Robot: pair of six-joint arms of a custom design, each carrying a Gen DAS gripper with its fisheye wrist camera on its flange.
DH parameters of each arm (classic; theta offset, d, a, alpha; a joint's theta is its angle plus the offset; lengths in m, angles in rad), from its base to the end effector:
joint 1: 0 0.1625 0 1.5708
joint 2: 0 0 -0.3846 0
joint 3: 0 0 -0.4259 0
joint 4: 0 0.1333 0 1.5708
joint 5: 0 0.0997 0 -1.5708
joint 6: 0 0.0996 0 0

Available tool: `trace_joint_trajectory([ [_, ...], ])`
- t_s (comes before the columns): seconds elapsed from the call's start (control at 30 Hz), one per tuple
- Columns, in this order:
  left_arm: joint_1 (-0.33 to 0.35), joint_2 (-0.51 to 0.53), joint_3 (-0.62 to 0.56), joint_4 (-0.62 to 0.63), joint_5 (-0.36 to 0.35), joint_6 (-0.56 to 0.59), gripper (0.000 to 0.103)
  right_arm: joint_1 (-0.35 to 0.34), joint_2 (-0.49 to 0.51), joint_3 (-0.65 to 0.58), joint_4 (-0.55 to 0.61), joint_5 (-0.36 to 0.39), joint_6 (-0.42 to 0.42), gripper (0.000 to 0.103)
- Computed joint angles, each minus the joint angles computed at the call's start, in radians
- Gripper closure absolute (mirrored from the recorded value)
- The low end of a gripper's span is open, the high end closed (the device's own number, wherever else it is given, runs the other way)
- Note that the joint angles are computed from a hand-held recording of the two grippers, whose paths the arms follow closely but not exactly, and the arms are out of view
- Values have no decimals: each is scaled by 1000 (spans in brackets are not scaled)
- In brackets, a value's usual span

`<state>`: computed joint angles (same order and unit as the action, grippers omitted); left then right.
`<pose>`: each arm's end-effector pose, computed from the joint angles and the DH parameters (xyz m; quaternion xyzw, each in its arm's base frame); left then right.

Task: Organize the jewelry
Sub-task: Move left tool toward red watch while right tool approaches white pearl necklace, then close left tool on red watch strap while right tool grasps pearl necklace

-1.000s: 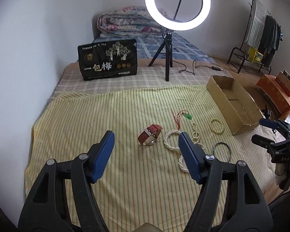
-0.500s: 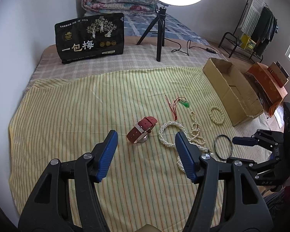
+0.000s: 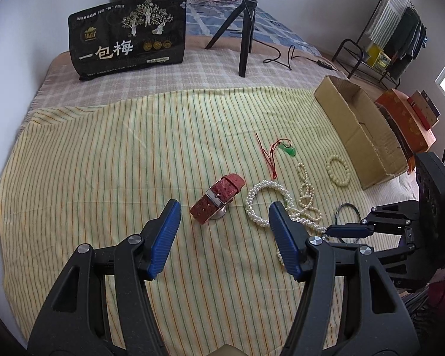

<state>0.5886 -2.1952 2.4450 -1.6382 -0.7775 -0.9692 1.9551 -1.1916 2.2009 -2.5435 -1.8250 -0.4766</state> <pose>-0.1138 -0.3216 0.2824 0.0412 0.9183 -0.2715 0.2852 0.2748 -0.3907 0.0593 0.4160 -0.9003 -0.0240 0.1258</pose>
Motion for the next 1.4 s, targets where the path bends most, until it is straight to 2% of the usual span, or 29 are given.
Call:
trace_joint_trajectory([
  [0.13,17,3,-1,-25,-6,24,39,23,25,-3,9,20,-27,83],
  [0.17,22,4,-1,-35,-8,36,39,29,37,-4,5,15,-29,81],
  [0.27,38,19,-2,-58,-10,79,39,40,57,-3,-2,-1,-32,64],
  [0.3,42,22,-2,-62,-10,92,39,44,65,-1,-10,-6,-36,62],
  [0.73,158,117,1,-178,-16,223,39,87,135,16,-102,-106,-117,62],
  [0.93,185,156,5,-227,-13,263,39,137,184,37,-210,-186,-190,62],
  [1.03,195,164,7,-247,-9,272,39,147,196,44,-246,-198,-235,62],
  [1.07,199,166,7,-250,-10,272,40,146,196,44,-245,-196,-237,63],
  [1.1,205,172,6,-259,-12,279,47,142,193,45,-244,-193,-241,64],
  [1.13,209,175,4,-261,-15,280,52,141,193,45,-244,-192,-240,68],
  [1.27,212,181,3,-258,-12,276,59,139,193,46,-258,-204,-256,90],
  [1.3,211,181,4,-255,-12,277,66,141,191,46,-257,-207,-257,94],
  [1.33,210,181,5,-254,-14,278,73,137,191,43,-255,-208,-259,95],
  [1.4,205,176,8,-251,-13,275,80,134,195,33,-248,-208,-253,96],
])
